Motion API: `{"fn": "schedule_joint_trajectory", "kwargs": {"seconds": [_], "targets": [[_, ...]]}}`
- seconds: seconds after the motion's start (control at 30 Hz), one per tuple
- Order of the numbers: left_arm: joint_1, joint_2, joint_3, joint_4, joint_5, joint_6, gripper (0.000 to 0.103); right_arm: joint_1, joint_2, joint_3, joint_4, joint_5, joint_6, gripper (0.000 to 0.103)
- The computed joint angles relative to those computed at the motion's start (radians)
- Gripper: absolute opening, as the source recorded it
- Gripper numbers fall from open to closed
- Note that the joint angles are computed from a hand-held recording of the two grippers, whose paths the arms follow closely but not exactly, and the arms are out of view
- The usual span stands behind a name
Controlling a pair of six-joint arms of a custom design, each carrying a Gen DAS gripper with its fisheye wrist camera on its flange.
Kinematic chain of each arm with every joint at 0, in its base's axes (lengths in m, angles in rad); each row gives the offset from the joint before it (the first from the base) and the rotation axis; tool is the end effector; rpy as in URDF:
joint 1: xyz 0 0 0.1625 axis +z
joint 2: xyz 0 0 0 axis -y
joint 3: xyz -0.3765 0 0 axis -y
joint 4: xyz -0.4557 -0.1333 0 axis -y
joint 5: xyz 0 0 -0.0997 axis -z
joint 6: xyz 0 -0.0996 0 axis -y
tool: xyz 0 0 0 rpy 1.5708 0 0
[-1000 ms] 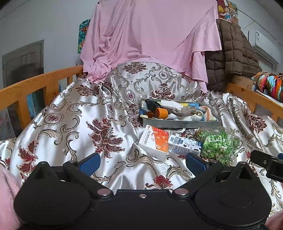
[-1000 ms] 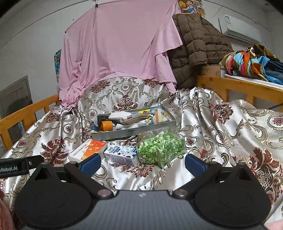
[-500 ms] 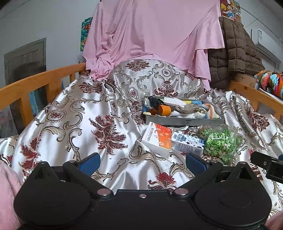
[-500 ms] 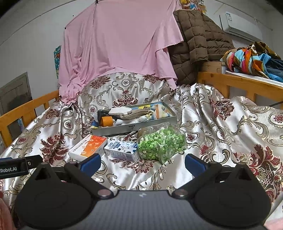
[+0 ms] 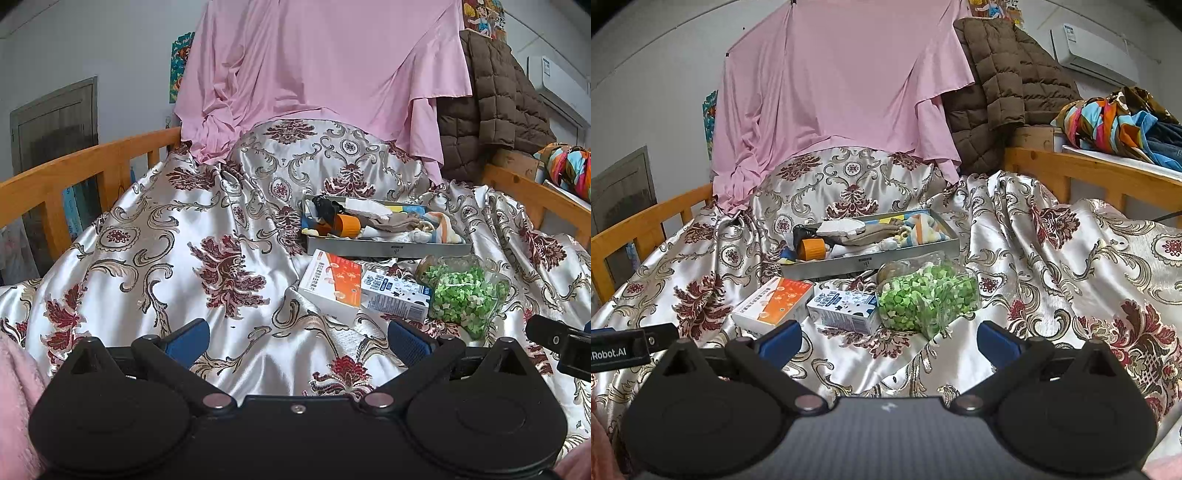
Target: Organize soft objects
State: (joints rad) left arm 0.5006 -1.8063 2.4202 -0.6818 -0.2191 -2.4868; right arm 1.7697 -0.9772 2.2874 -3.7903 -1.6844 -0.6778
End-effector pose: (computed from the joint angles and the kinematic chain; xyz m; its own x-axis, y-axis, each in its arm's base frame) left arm -0.1261 -0.3317 0.1652 -0.6312 -0.5418 -0.5551 0.4096 0.3749 -0.8317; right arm 0.2119 -0.4340 0.0522 -0.6963 -0.4622 0.5491 -0.7164 0.4009 -0.5710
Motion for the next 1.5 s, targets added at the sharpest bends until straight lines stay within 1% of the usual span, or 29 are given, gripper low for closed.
{"fn": "schedule_joint_trajectory", "kwargs": {"seconds": [1.5], "targets": [[0.003, -0.005, 0.002, -0.015, -0.003, 0.018, 0.102, -0.005, 0.003, 0.0, 0.002, -0.008, -0.003, 0.103]]}}
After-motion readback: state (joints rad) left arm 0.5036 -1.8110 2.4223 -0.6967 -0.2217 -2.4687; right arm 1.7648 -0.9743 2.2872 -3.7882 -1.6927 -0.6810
